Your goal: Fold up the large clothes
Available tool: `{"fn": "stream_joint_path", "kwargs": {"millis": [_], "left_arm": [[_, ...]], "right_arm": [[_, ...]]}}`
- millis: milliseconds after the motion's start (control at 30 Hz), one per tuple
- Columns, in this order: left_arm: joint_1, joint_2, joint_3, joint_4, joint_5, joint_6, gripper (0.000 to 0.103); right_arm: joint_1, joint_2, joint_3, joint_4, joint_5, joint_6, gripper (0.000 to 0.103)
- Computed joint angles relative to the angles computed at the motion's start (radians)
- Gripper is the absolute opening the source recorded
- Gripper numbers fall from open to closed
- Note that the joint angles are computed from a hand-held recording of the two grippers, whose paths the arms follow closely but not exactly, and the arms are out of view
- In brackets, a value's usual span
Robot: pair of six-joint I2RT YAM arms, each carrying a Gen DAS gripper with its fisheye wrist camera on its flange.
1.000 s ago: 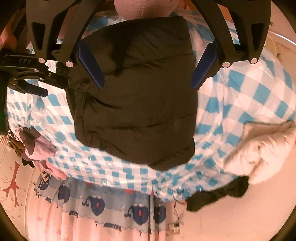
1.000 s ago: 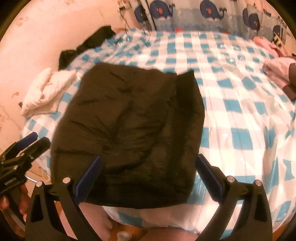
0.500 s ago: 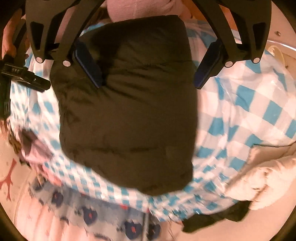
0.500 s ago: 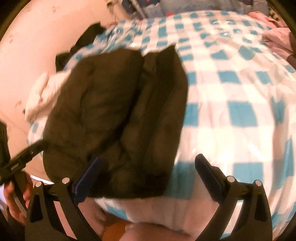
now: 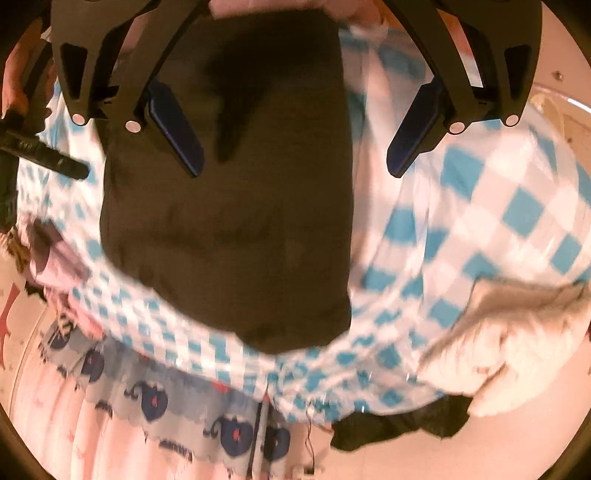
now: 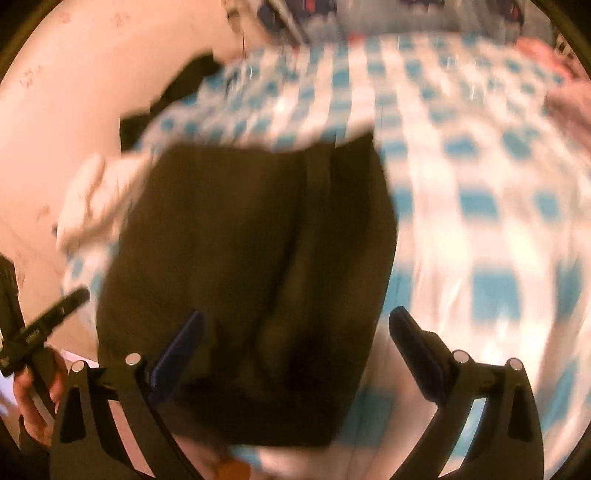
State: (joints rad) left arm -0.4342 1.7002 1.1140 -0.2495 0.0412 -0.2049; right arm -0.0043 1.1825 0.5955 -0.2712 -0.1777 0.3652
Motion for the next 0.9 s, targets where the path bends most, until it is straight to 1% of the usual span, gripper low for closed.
{"fn": "stream_joint_path", "kwargs": {"millis": [67,100,133,167,200,233,267,300,333,367,400,433,467,500,533,567,633,667,733,767,800,833,867,900], "left_arm": [[-0.007,0.067,0.121,-0.021,-0.010,-0.004,0.095],[-0.014,0.095,0.163,-0.020,-0.014,-0.005,0.095],[-0.025,0.133,0.215,-0.023,-0.024,-0.006,0.095],[-0.036,0.199,0.295,-0.040,-0.038,-0.004,0.095],[-0.044,0.241,0.346,-0.061,-0.042,-0.009,0.095],[-0.049,0.301,0.413,-0.089,-0.034,-0.018,0.095],[-0.053,0.362,0.481,-0.121,-0.023,-0.026,0.095],[-0.058,0.451,0.578,-0.171,-0.011,-0.036,0.095],[-0.061,0.521,0.653,-0.201,0.014,-0.051,0.095],[-0.067,0.578,0.722,-0.221,0.021,-0.071,0.095],[-0.078,0.616,0.773,-0.239,0.002,-0.078,0.095],[-0.096,0.664,0.847,-0.272,-0.043,-0.070,0.095],[-0.114,0.722,0.948,-0.324,-0.075,-0.054,0.095],[-0.121,0.749,0.999,-0.356,-0.085,-0.048,0.095],[-0.125,0.762,1.027,-0.378,-0.091,-0.043,0.095],[-0.124,0.755,1.017,-0.375,-0.088,-0.040,0.095],[-0.108,0.701,0.920,-0.317,-0.059,-0.037,0.095],[-0.100,0.677,0.878,-0.296,-0.049,-0.035,0.095],[-0.083,0.597,0.749,-0.224,-0.030,-0.048,0.095],[-0.079,0.567,0.702,-0.201,-0.027,-0.052,0.095],[-0.077,0.548,0.672,-0.188,-0.025,-0.052,0.095],[-0.076,0.517,0.627,-0.170,-0.022,-0.052,0.095],[-0.076,0.486,0.588,-0.162,-0.021,-0.050,0.095],[-0.078,0.461,0.558,-0.159,-0.024,-0.045,0.095]], "right_arm": [[-0.025,0.086,0.101,0.020,-0.001,-0.007,0.096],[-0.017,0.141,0.160,0.033,0.019,-0.020,0.096],[0.000,0.227,0.245,0.036,0.062,-0.047,0.096],[0.012,0.313,0.323,0.012,0.095,-0.065,0.096],[0.016,0.404,0.395,-0.016,0.129,-0.087,0.096],[0.031,0.517,0.472,-0.048,0.196,-0.111,0.096],[0.039,0.586,0.515,-0.066,0.239,-0.126,0.096],[0.022,0.674,0.536,-0.050,0.254,-0.154,0.096],[0.007,0.711,0.544,-0.054,0.251,-0.158,0.096],[-0.024,0.749,0.529,-0.009,0.250,-0.168,0.096],[-0.040,0.786,0.562,-0.020,0.285,-0.166,0.096],[-0.061,0.841,0.603,-0.046,0.337,-0.165,0.096],[-0.104,0.876,0.636,-0.067,0.273,-0.147,0.096],[-0.126,0.883,0.637,-0.073,0.223,-0.115,0.096],[-0.127,0.844,0.600,-0.051,0.223,-0.120,0.096],[-0.127,0.796,0.558,-0.015,0.221,-0.140,0.096],[-0.112,0.644,0.428,0.070,0.177,-0.135,0.096],[-0.096,0.525,0.329,0.134,0.141,-0.126,0.096],[-0.047,0.380,0.215,0.192,0.147,-0.108,0.096],[-0.013,0.363,0.207,0.164,0.144,-0.097,0.096],[0.008,0.397,0.216,0.153,0.155,-0.112,0.096],[0.043,0.466,0.257,0.090,0.191,-0.128,0.096],[0.043,0.546,0.289,0.065,0.155,-0.137,0.096],[0.024,0.576,0.297,0.062,0.120,-0.113,0.096]]}}
